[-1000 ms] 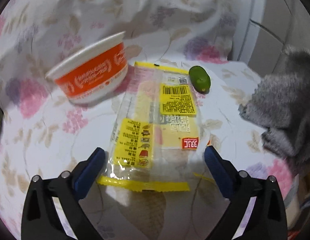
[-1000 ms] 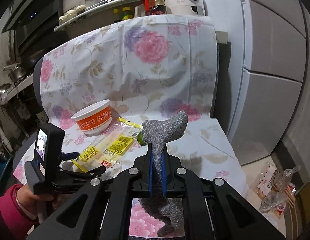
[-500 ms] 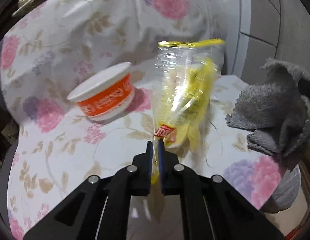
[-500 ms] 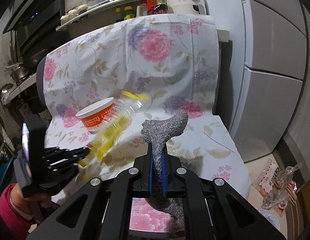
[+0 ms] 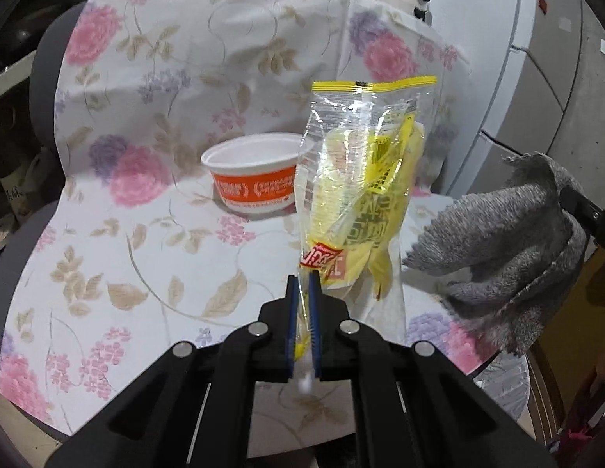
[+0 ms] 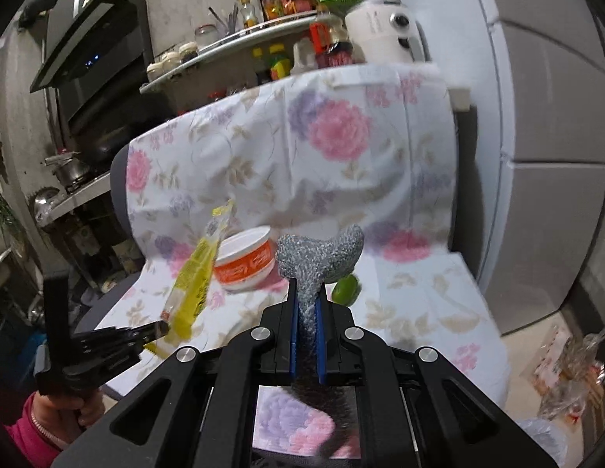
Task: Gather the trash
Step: 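Grasp the yellow snack bag with the left tool while the right tool holds the glove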
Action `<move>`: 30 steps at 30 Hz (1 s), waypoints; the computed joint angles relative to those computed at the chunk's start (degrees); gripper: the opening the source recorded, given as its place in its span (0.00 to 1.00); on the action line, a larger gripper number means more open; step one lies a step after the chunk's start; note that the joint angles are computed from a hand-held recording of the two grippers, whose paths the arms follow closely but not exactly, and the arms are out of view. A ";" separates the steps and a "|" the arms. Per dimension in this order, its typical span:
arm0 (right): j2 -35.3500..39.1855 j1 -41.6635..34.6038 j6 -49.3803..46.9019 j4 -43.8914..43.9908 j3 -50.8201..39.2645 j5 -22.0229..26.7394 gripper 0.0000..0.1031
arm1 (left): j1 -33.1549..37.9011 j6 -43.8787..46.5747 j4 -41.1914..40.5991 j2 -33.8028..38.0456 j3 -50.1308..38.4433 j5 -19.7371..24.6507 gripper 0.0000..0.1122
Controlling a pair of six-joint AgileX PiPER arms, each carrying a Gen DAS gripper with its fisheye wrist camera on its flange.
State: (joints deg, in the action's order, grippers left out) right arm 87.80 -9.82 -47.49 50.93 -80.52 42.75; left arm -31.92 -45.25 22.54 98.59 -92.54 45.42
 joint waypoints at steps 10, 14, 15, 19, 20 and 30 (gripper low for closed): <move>5.43 0.18 7.95 -10.52 -5.03 2.48 0.08 | -3.22 0.52 -0.21 1.68 -3.13 1.01 0.03; 10.15 5.70 12.36 -21.93 -7.27 4.92 0.13 | -2.83 0.66 -0.53 1.63 -2.60 1.49 0.03; 11.02 6.36 13.33 -23.86 -6.74 5.44 0.13 | -2.75 0.71 -0.45 1.69 -2.30 1.74 0.03; 12.63 7.10 12.77 -26.90 -1.30 3.56 0.29 | -1.92 2.15 -3.40 2.60 -1.51 1.64 0.03; 12.65 7.06 12.57 -27.09 -0.47 2.87 0.35 | -1.70 3.43 -4.68 3.03 -1.57 1.60 0.03; 0.04 -3.46 -6.83 -8.19 7.45 5.58 0.75 | -1.74 5.32 -5.85 4.86 -2.32 1.74 0.03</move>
State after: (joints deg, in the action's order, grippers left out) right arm 87.84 -13.28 -54.32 42.74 -73.08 48.33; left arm -33.66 -39.93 16.70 103.45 -94.87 47.16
